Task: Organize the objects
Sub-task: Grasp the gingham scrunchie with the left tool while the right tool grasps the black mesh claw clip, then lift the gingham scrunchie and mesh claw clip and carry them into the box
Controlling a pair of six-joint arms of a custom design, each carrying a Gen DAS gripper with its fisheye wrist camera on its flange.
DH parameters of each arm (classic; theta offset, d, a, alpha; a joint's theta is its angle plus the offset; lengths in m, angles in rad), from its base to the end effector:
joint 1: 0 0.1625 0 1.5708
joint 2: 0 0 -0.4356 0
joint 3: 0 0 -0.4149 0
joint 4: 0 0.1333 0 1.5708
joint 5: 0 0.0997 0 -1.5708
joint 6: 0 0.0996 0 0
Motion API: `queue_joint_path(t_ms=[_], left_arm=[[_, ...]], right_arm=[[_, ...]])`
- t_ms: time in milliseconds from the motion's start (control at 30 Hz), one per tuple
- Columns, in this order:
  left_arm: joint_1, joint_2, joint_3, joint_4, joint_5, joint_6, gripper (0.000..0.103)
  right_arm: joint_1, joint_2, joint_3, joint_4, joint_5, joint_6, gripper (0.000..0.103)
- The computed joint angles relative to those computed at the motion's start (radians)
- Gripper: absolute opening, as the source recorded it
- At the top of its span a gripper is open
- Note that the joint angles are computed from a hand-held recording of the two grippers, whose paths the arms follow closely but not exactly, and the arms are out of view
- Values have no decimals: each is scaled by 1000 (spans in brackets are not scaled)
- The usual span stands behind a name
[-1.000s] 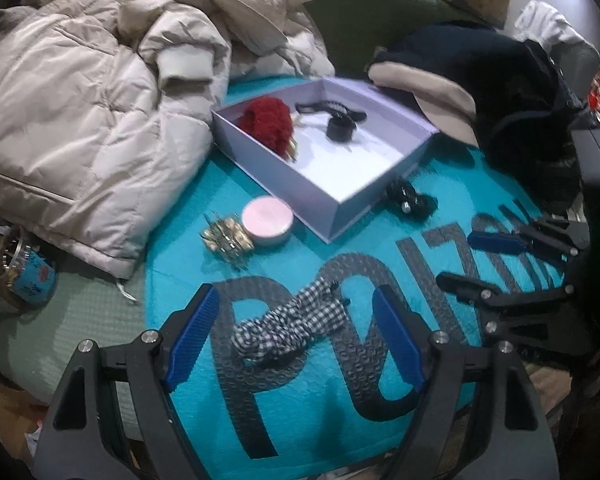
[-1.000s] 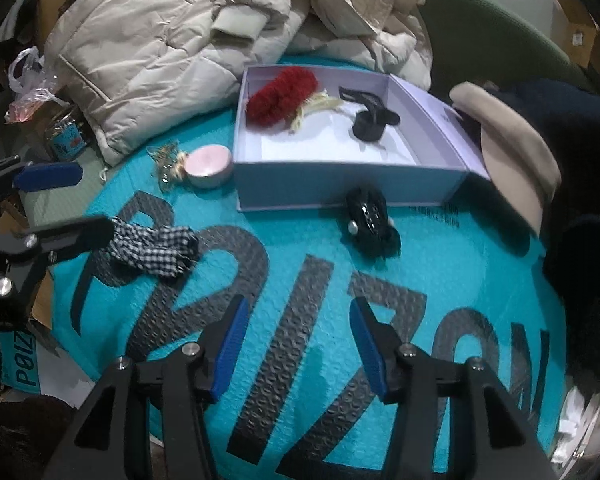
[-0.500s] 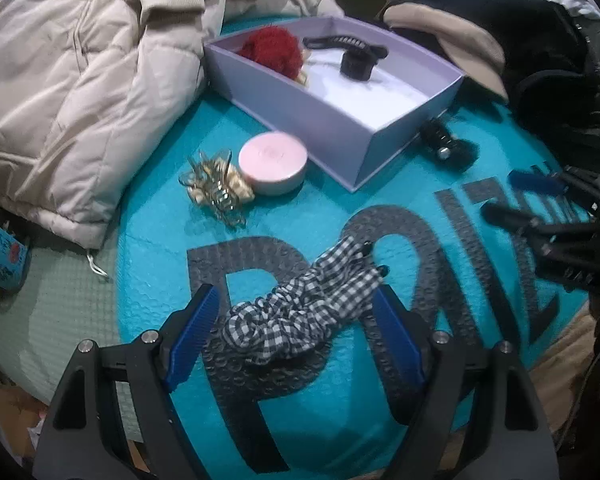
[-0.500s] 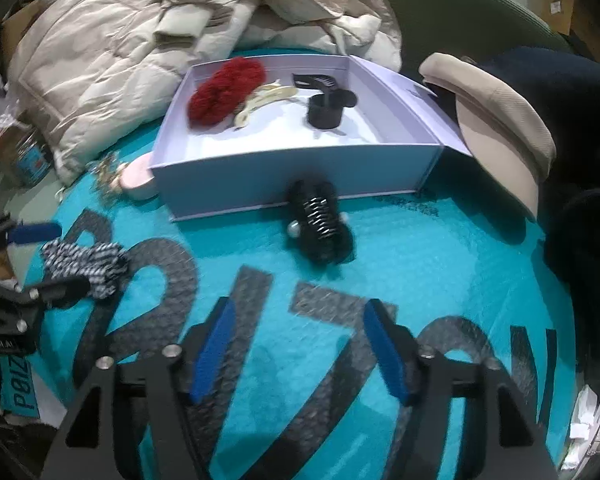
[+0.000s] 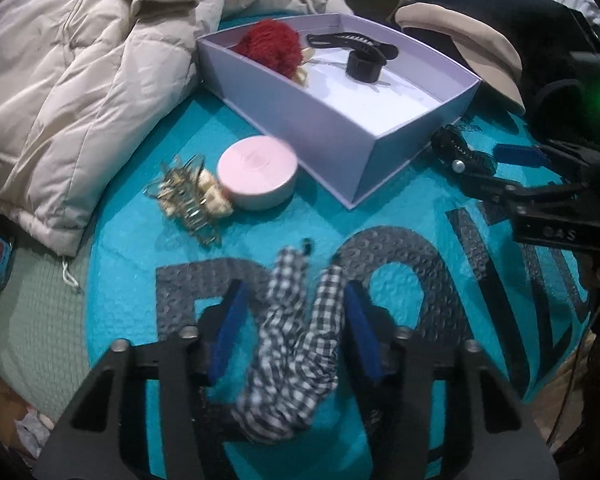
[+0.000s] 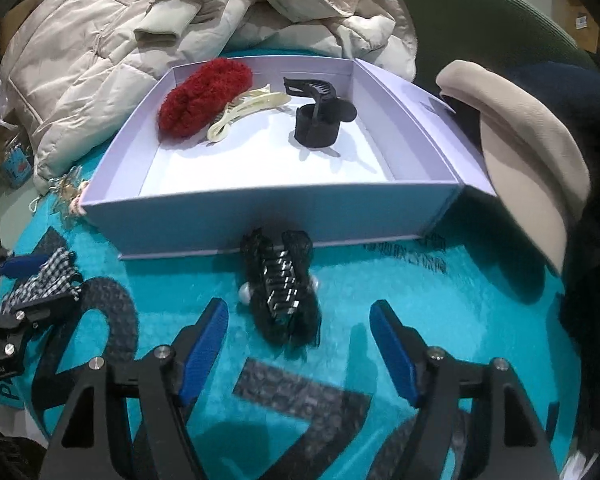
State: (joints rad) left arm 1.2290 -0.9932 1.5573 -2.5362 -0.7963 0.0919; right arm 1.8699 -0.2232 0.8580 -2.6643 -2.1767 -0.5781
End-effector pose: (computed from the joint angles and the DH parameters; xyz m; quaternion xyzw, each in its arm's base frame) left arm -0.0461 -0.7351 0.2790 0.1217 0.9023 -0.2292 0.3442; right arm 0.3338 -0.8227 -0.0164 0.3333 -0.8703 0.1745 0.3179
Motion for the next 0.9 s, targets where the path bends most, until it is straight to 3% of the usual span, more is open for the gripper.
queue_joint_path(t_ms=[133, 167, 200, 333, 467, 600, 900], left_arm=[[-9, 27, -7, -35, 25, -1, 35], [-11, 32, -14, -29, 22, -3, 31], [-12, 36, -20, -21, 19, -7, 28], [-15, 49, -40, 9, 27, -29, 24], [-26, 51, -21, -24, 51, 19, 23], [-30, 34, 1, -13, 12, -21, 22], [-55, 14, 34, 23, 35, -76, 22]], right_arm=[[-11, 19, -30, 15, 22, -2, 69], [-14, 14, -26, 24, 36, 9, 59], [-19, 3, -13, 29, 66, 30, 42], [-14, -6, 8, 9, 38, 34, 43], [-11, -47, 84, -11, 27, 45, 43], [-5, -89, 158, -26, 8, 68, 43], [19, -145, 277, -80, -16, 37, 42]])
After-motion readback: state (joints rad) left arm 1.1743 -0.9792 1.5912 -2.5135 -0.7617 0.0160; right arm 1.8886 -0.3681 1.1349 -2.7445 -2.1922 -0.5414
